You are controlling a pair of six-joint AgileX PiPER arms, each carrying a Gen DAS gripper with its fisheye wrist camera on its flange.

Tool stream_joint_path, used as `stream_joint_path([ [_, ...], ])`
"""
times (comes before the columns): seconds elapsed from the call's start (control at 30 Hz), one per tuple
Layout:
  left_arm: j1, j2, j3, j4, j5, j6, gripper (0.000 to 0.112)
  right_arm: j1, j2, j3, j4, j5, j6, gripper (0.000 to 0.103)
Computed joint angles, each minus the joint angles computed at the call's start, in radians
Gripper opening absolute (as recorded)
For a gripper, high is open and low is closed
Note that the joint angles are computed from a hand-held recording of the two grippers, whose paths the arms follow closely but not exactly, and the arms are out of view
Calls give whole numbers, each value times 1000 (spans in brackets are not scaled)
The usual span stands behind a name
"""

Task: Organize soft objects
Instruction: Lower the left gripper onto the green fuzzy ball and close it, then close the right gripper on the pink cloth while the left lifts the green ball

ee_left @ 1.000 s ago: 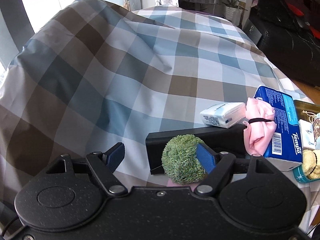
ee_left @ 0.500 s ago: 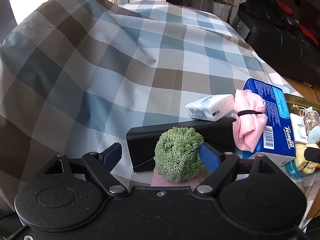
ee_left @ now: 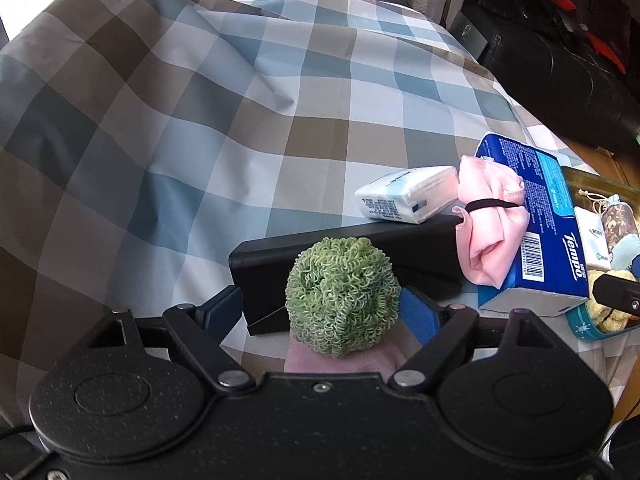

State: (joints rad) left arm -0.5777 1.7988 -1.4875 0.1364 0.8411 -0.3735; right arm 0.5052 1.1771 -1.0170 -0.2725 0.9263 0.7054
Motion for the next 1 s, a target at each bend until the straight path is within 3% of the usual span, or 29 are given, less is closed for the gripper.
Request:
stream_joint_path([
  [0.3, 68, 24, -7, -188, -2, 124, 75, 44, 55, -48, -42, -8, 21, 81],
  [0.57, 117, 5, 43, -319, -58, 219, 74, 13, 182, -158, 20, -55, 1, 81],
  [1.0, 122, -4, 74, -342, -107, 250, 75, 30, 406, -365, 25, -4, -96, 77],
])
